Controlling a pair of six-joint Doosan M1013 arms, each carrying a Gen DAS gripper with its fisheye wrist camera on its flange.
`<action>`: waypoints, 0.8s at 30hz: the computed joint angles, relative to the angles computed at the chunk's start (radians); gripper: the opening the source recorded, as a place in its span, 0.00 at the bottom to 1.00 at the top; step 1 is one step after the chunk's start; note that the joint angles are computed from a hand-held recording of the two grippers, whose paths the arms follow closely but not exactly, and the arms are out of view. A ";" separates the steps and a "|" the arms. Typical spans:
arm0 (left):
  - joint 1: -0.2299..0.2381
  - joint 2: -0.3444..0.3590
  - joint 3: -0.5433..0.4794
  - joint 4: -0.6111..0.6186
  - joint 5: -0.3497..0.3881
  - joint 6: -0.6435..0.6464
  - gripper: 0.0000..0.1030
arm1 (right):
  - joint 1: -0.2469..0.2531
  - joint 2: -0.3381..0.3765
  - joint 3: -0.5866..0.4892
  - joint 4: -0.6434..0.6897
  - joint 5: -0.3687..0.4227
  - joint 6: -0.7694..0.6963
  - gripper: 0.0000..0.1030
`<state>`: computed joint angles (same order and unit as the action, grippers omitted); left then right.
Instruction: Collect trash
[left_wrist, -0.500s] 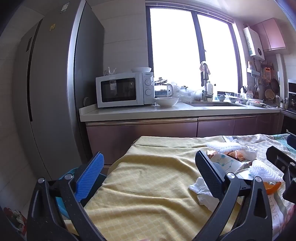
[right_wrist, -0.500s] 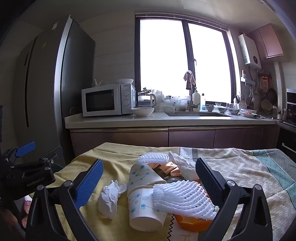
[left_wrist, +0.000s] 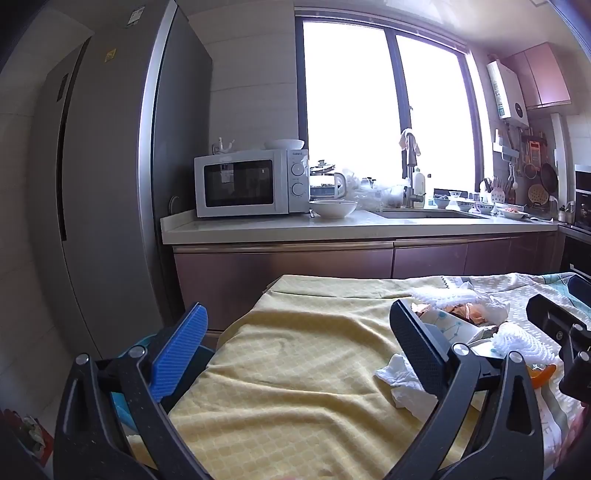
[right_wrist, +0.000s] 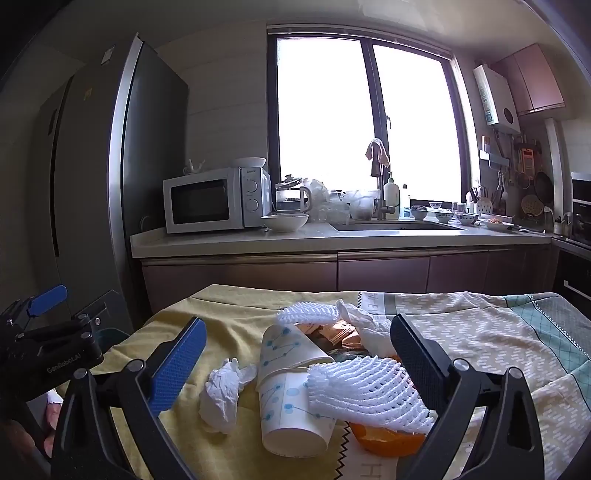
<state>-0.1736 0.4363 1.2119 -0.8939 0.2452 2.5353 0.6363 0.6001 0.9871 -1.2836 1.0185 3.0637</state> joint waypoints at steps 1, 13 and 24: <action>0.000 0.000 0.001 -0.002 -0.002 0.002 0.95 | 0.000 0.001 -0.001 0.001 0.001 0.000 0.94; 0.001 0.001 0.003 -0.015 -0.001 0.015 0.95 | 0.000 0.000 0.003 0.002 -0.001 0.005 0.94; -0.003 -0.003 0.015 -0.062 -0.018 0.061 0.95 | -0.001 -0.001 0.003 0.005 -0.002 0.006 0.94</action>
